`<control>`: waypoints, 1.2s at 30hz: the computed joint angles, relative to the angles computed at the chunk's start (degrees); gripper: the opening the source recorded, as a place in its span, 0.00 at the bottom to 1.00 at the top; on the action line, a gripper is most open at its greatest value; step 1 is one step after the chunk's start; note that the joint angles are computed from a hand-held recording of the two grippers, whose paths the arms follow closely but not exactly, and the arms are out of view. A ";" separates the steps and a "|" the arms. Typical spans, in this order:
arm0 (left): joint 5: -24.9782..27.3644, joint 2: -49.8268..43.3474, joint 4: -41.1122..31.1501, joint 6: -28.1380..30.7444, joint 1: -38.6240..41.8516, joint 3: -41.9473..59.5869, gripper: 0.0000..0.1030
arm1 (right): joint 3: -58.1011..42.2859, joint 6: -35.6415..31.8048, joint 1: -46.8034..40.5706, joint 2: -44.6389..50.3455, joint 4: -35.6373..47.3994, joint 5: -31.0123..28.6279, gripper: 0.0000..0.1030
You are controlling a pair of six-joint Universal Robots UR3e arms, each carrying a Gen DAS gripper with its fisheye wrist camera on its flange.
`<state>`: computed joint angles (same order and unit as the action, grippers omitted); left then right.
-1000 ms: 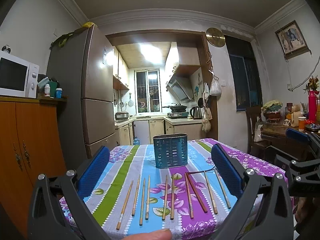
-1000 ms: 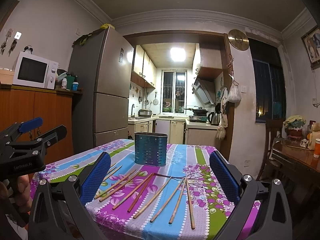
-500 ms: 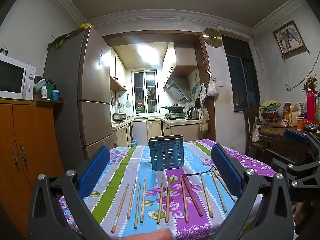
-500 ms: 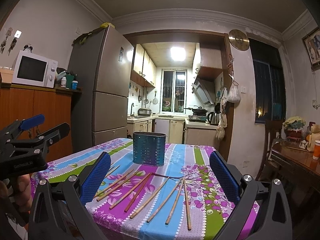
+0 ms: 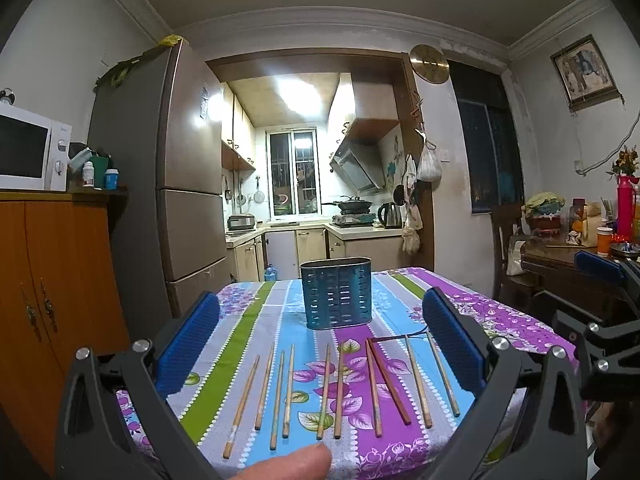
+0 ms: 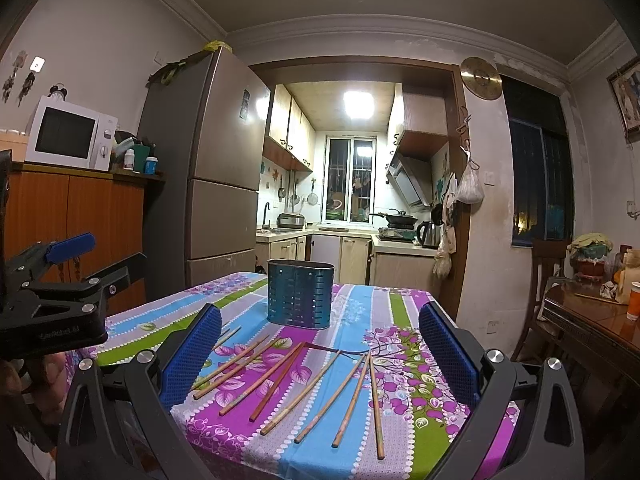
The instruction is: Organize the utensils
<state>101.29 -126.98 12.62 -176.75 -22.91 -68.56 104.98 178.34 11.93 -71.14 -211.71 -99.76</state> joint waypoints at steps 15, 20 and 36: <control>-2.01 -0.23 -7.17 -0.27 0.97 1.99 0.95 | -0.59 -0.30 -0.38 1.25 0.25 0.50 0.96; -1.76 -0.62 -9.45 -0.37 1.11 2.98 0.95 | -0.79 -0.27 -0.38 1.42 0.47 0.51 0.96; -1.11 -1.75 -13.68 -0.23 0.78 5.92 0.95 | -0.59 -0.35 -0.89 1.82 0.57 1.26 0.96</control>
